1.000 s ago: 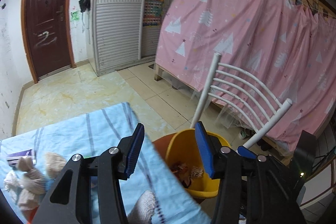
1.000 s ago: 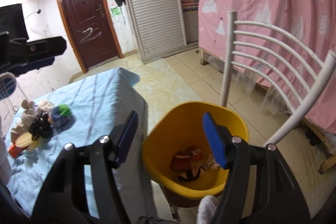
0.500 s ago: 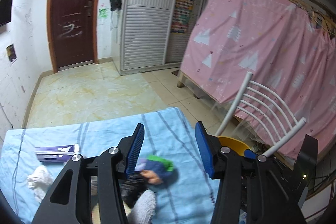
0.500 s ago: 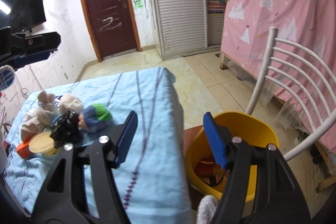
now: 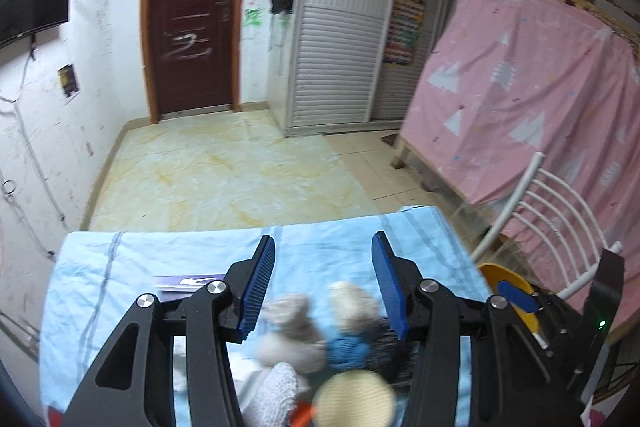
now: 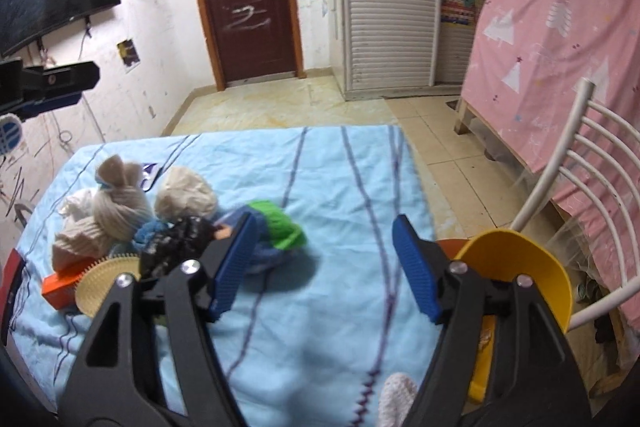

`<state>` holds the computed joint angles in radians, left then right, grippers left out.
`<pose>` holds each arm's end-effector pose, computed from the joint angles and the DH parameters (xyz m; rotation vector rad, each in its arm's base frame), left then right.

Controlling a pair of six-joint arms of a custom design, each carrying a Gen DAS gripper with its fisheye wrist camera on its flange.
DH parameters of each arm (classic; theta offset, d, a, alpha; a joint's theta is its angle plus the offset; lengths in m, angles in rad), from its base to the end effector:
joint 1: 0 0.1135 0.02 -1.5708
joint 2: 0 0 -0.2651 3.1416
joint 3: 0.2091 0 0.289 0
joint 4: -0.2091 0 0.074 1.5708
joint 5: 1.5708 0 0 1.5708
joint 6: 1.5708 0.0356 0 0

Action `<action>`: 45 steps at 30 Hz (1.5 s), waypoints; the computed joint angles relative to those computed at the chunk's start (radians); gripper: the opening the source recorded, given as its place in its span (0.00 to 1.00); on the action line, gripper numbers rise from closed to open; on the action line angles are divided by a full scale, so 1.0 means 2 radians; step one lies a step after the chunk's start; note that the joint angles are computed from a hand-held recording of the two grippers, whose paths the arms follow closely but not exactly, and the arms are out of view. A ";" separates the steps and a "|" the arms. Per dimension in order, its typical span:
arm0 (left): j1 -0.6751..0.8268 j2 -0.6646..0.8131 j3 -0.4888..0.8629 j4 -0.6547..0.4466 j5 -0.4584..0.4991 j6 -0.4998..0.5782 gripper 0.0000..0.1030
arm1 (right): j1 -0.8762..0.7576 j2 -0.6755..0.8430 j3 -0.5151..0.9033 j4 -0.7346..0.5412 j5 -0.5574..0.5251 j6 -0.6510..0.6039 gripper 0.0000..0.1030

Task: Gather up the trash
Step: 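Move both open tools back over the bed toward the tissue and knit hat, then grasp the white tissue with the left tool while the right tool grasps the blue-green knit hat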

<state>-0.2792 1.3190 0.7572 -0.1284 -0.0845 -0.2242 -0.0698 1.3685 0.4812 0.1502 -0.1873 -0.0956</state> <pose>0.2984 -0.0824 0.2007 0.0172 2.2638 -0.1729 0.2723 -0.0124 0.1186 -0.1250 2.2922 0.1308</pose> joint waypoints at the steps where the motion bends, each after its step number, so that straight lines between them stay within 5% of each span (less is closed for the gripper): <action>1: 0.013 -0.004 -0.005 -0.002 0.003 0.006 0.40 | 0.009 0.007 0.005 -0.001 0.006 0.000 0.66; 14: 0.161 0.018 -0.017 -0.026 0.055 0.081 0.40 | 0.057 0.088 0.060 -0.022 0.031 0.007 0.66; 32: 0.190 0.103 -0.028 -0.032 0.063 0.146 0.41 | 0.081 0.128 0.094 -0.050 0.056 0.009 0.65; 38: 0.192 0.106 -0.028 -0.041 0.071 0.148 0.41 | 0.092 0.127 0.089 -0.045 0.057 0.003 0.44; 45: 0.190 0.094 -0.044 -0.033 0.082 0.142 0.17 | 0.092 0.108 0.070 -0.031 0.053 0.014 0.30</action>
